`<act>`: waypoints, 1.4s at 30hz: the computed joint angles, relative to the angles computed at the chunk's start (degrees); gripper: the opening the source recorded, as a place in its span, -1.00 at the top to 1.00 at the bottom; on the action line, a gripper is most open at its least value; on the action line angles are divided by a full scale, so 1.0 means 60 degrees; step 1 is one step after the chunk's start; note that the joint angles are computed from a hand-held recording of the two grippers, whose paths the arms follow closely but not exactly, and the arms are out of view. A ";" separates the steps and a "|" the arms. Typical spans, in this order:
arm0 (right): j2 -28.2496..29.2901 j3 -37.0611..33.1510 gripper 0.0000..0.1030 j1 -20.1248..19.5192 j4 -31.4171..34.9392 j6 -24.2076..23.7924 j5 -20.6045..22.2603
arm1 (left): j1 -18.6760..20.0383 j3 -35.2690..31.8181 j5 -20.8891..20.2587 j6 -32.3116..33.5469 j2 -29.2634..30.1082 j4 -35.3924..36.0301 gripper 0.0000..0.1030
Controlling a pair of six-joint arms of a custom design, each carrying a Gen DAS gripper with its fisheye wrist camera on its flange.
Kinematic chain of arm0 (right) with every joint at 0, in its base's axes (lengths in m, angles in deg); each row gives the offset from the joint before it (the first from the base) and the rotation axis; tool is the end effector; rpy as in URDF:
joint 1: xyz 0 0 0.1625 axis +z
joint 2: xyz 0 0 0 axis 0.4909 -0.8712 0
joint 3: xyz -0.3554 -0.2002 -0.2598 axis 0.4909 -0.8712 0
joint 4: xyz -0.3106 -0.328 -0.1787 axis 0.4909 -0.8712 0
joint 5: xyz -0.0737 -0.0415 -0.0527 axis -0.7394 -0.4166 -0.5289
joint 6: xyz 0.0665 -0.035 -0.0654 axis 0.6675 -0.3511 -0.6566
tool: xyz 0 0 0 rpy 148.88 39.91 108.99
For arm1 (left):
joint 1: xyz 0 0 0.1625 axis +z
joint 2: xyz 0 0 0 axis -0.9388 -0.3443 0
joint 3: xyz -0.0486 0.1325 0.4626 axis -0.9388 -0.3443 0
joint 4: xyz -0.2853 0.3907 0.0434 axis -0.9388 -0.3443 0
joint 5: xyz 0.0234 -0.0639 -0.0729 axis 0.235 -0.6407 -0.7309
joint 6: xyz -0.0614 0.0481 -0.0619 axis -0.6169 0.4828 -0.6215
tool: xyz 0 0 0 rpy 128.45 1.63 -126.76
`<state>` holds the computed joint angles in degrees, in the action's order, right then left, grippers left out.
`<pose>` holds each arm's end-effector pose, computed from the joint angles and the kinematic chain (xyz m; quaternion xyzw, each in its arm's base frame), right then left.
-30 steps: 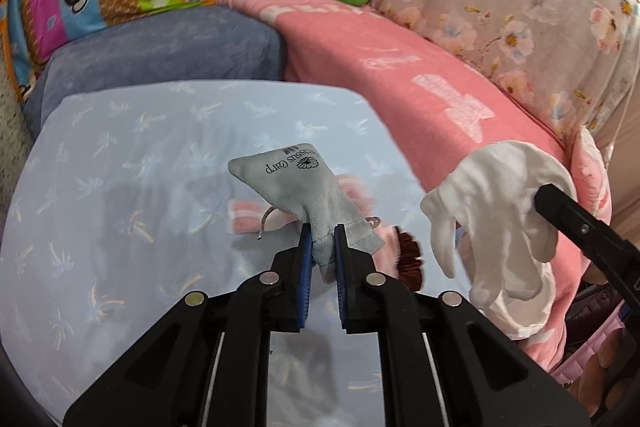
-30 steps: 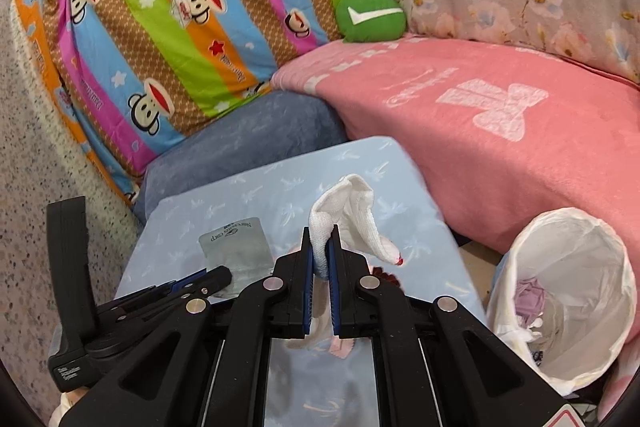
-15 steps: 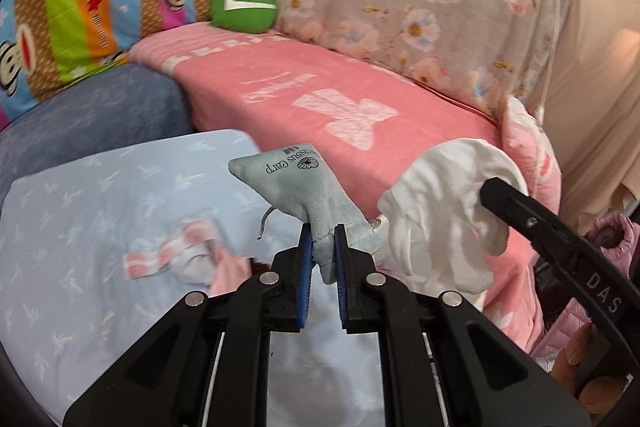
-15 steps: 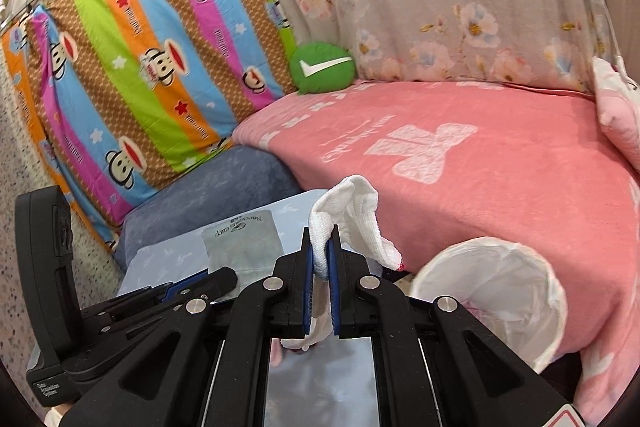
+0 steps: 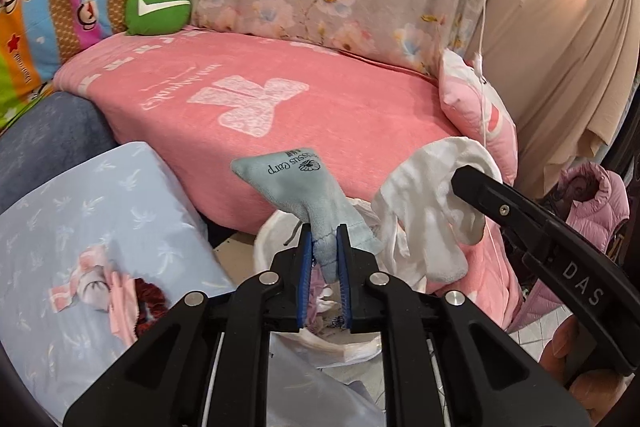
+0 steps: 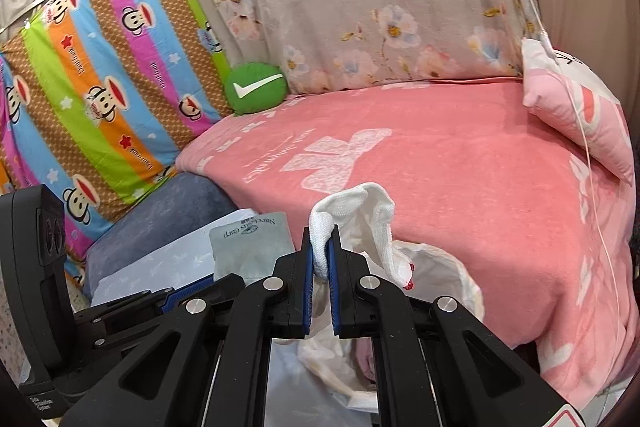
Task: Collect trash
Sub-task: 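Carry the pouch and glove over the white bin and open both grippers, then move both open grippers back over the remaining pile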
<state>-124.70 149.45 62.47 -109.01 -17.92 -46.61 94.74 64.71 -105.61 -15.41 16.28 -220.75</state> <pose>0.1348 -0.4335 0.3213 0.2245 -0.8676 0.4120 0.1649 -0.3539 -0.3953 0.0626 0.1836 0.8862 -0.3646 0.2189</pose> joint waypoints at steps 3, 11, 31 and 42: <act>-0.0001 -0.0053 0.83 -0.0171 -0.0069 0.0020 -0.0054 | 0.0019 -0.0122 -0.0015 0.0097 0.0200 -0.0088 0.54; -0.0052 -0.0047 0.48 -0.0303 -0.0244 0.0102 0.0039 | -0.0036 -0.0172 0.0467 -0.0354 0.0210 0.0254 -0.31; 0.0289 0.0185 0.28 0.0544 -0.0120 -0.0014 -0.0245 | -0.0312 0.0477 0.1297 -0.2003 -0.0667 0.1504 -0.31; 0.0726 0.0336 0.26 0.1116 -0.0136 -0.0048 -0.0533 | -0.0377 0.1064 0.1551 -0.3288 -0.1508 0.2536 -0.31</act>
